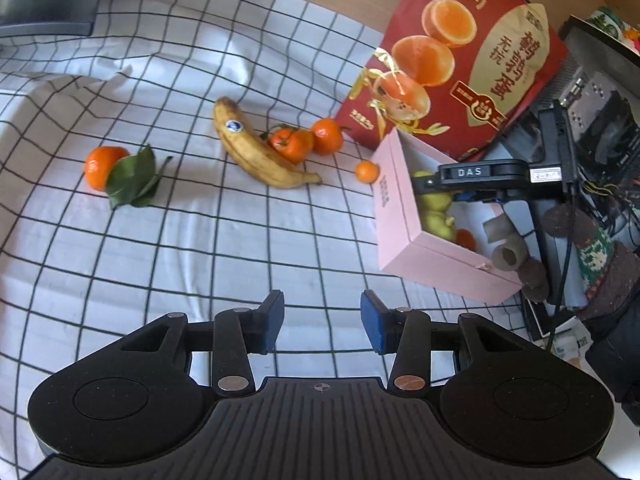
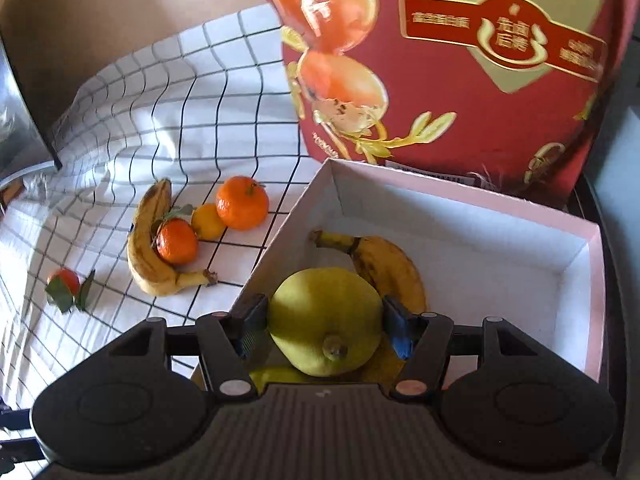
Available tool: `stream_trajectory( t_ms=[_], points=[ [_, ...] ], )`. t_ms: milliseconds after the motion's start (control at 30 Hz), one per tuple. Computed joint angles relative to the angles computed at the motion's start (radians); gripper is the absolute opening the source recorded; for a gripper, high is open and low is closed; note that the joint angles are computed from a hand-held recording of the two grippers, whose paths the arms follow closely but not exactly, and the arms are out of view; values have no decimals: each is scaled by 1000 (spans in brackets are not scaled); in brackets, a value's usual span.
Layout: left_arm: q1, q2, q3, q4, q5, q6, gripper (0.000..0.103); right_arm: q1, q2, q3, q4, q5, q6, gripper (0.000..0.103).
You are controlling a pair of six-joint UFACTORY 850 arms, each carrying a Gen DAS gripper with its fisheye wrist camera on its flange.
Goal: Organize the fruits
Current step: 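Drop the tangerine into the pink box with the left tool while the right tool drops the pear in, then reach the right tool to the spotted banana and close on it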
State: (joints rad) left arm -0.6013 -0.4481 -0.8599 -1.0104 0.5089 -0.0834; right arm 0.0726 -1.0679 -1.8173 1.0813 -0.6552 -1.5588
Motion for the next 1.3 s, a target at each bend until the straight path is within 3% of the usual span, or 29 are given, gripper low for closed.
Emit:
stream_trajectory(
  t_ms=[467,667,767,867,967,1167,1300],
  points=[
    [24,-27,-14,132,-29,-108,47,-39,79,114,90,-49,-151,63],
    [39,-31,-17,2,-53,8,47,-32,222,330,375,6,-522,63],
    [59,-12,-5,-85,-74,118,47,-1,263,374,370,2,-551,63],
    [62,23,41,-135,-9,166,47,36,298,429,427,-12,-637,60],
    [86,59,101,-39,-2,58,47,92,312,474,509,24,-730,48],
    [95,112,199,48,-7,18,47,232,254,479,874,124,-1116,48],
    [98,162,262,116,-9,-32,47,302,180,383,942,225,-1096,48]
  ],
)
